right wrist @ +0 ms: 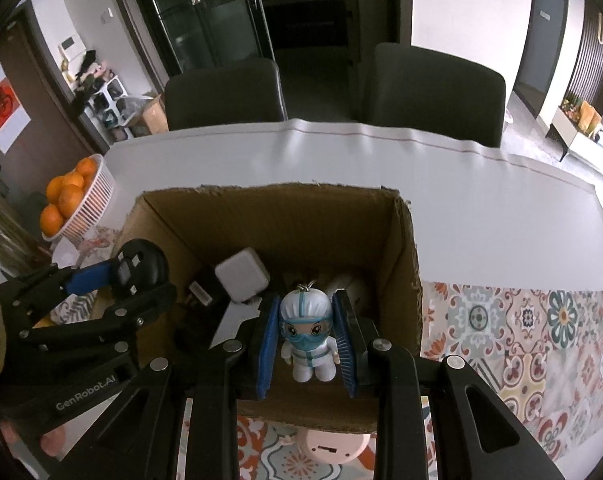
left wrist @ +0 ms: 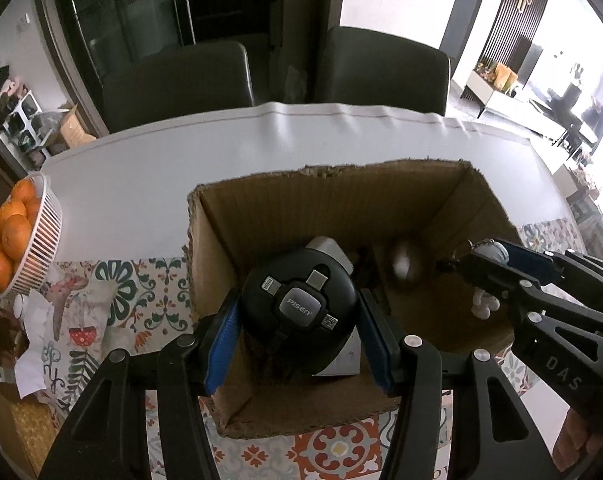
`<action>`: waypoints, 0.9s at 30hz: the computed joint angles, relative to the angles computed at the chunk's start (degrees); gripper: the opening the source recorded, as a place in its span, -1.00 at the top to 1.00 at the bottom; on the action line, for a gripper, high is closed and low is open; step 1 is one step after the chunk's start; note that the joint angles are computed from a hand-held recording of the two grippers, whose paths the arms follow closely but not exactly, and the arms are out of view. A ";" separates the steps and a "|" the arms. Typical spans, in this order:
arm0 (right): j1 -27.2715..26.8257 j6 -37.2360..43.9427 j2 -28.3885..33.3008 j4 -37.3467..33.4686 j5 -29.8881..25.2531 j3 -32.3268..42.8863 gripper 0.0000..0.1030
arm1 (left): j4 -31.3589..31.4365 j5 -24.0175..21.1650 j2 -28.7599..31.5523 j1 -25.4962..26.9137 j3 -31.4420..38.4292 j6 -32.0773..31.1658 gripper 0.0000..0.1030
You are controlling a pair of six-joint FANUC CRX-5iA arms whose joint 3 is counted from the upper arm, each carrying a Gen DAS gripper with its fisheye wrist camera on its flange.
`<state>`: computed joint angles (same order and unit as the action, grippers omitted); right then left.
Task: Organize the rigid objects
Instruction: 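Open left tool to drop puck while right tool releases keychain into box, then withdraw both open tools from the box toward the pink round device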
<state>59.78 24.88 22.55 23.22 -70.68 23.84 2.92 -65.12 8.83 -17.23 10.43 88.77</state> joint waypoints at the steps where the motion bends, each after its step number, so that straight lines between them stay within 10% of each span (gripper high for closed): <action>1: -0.05 -0.02 0.05 -0.21 -0.01 -0.06 0.46 | -0.06 -0.46 0.22 -0.06 0.12 -0.01 -0.07; 27: 4.74 -12.30 -5.53 10.82 1.17 -8.84 -0.01 | -8.15 5.07 -9.16 -3.11 -4.39 7.06 -0.43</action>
